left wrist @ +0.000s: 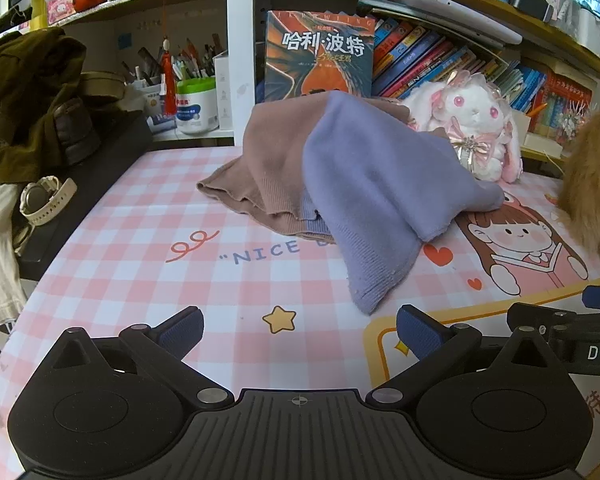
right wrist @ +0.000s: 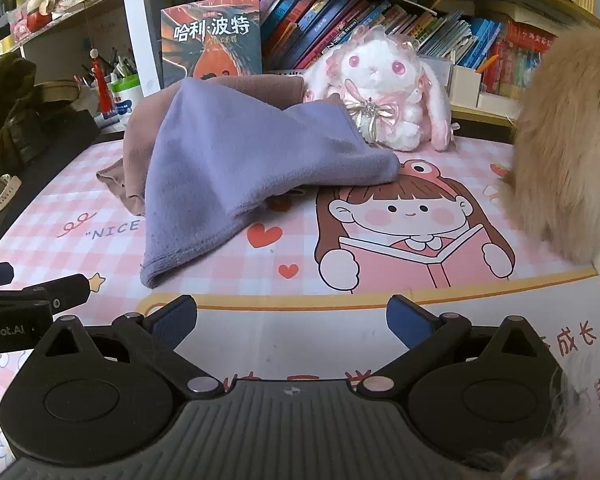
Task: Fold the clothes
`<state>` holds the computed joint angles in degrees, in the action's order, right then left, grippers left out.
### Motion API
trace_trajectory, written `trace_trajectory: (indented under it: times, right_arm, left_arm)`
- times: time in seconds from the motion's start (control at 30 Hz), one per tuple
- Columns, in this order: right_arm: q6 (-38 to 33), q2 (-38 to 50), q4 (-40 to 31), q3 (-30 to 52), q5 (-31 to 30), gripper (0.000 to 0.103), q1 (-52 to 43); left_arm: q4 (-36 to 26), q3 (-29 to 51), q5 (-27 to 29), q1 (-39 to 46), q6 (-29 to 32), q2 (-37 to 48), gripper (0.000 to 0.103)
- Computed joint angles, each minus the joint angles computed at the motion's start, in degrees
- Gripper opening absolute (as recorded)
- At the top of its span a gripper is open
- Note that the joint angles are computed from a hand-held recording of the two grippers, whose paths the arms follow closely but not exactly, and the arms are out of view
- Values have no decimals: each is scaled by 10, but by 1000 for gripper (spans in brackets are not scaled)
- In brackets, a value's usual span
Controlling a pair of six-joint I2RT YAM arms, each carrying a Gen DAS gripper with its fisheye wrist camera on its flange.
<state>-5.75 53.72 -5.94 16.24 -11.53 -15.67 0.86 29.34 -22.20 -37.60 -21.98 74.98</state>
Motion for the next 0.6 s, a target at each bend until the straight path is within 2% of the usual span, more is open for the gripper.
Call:
trace_trajectory:
  times: [0.33,0.6]
  right_arm:
    - [1,11,6,1,5,102,3]
    - [0,17,11,1,5,103,3]
  left_arm:
    - [12,-7,6,1,4,3,103]
    - [0,-1,15,7,-2,2,103]
